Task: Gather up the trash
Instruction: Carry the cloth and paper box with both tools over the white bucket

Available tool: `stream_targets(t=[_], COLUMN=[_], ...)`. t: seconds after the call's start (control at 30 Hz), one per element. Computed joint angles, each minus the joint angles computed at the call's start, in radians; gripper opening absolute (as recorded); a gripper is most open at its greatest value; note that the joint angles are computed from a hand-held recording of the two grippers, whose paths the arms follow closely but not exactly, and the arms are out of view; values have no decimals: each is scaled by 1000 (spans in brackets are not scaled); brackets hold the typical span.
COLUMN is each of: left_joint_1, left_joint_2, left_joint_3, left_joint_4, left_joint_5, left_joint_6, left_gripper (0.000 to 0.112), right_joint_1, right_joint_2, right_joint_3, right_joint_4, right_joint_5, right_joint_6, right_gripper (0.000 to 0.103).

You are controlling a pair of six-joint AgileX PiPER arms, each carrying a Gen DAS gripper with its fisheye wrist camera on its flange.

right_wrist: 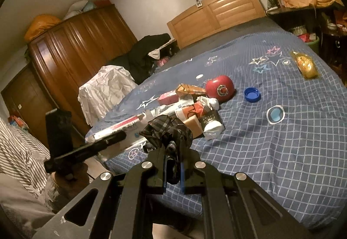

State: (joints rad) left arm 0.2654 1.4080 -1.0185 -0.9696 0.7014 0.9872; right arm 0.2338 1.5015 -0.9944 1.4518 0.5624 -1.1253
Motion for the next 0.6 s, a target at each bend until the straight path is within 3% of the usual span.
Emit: stream_targets(t=[0.33, 0.5, 0.6], left_joint_1=[-254, -400, -497], left_joint_2=[33, 140, 217], left_joint_3=[-168, -327, -441], left_joint_4=[171, 165, 178], left_joint_5=[-104, -79, -62], left_joint_6=[-251, -294, -314], left_gripper=[9, 9, 9], right_joint_1=[-143, -347, -527], right_joint_2=[-155, -271, -331], right_joint_3=[75, 125, 149], right_joint_4=[54, 46, 44], right_joint_5=[-9, 33, 102], right_joint_6=[-62, -66, -77], right_gripper=[9, 9, 9])
